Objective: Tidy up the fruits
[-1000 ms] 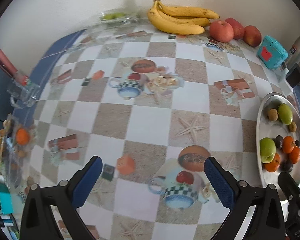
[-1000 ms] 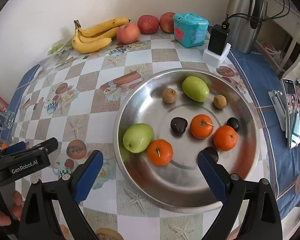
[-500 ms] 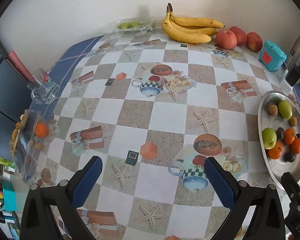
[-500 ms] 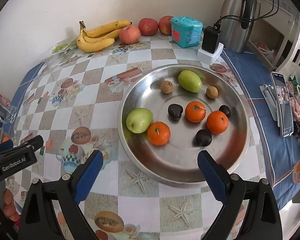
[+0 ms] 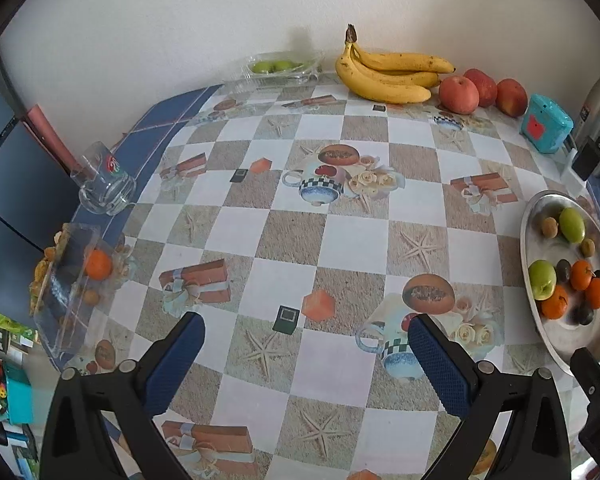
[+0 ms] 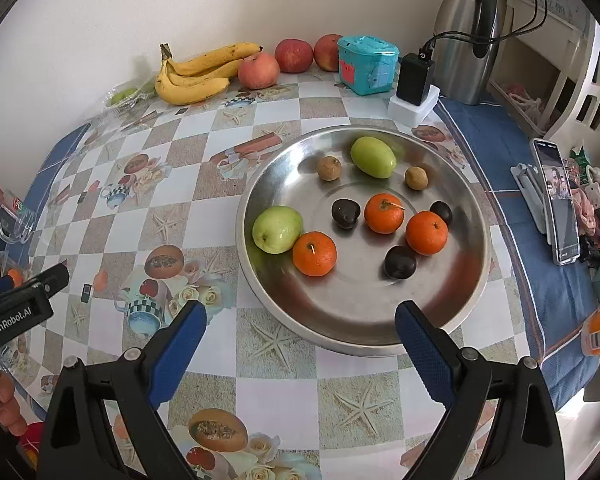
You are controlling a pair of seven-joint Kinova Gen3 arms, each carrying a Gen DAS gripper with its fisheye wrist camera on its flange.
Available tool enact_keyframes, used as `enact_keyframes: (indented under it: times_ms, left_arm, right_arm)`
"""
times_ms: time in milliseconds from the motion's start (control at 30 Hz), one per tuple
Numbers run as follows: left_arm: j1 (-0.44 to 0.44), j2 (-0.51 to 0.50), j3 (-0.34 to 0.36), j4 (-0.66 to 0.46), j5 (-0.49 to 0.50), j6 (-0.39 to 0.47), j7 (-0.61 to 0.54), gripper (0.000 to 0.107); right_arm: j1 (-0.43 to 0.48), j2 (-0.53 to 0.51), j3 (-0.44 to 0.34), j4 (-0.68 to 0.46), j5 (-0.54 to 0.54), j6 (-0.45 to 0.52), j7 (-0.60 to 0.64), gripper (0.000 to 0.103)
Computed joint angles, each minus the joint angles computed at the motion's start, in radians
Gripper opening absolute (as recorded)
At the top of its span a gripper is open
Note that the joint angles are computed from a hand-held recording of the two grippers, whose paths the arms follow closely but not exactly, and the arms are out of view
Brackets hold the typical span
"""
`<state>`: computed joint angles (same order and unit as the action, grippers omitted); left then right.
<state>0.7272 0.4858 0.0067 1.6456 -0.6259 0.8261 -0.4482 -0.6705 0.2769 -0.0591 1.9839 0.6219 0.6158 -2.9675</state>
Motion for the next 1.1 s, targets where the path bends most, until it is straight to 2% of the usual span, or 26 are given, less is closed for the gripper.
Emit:
enact_keyframes:
  times_ms: [567,767,1100]
  left_arm:
    - [-0.016,0.003,-0.007,0.052,0.039,-0.112,-0.036,0.103]
    - [-0.075,-0.013,0.018,0.068,0.134,-0.153,-0.100,0.103]
    - [-0.075,-0.014,0.007,0.063,0.178,-0.151,-0.132,0.103]
  right_arm:
    - [-0.004,0.012,-0.003,-0.018,-0.004,0.036,0.007,0.096]
    - [-0.005,0.014,0.000,-0.021,-0.003,0.046,0.004,0.096]
    - [-0.010,0.021,-0.007,-0.036,0.006,0.074,0.014,0.096]
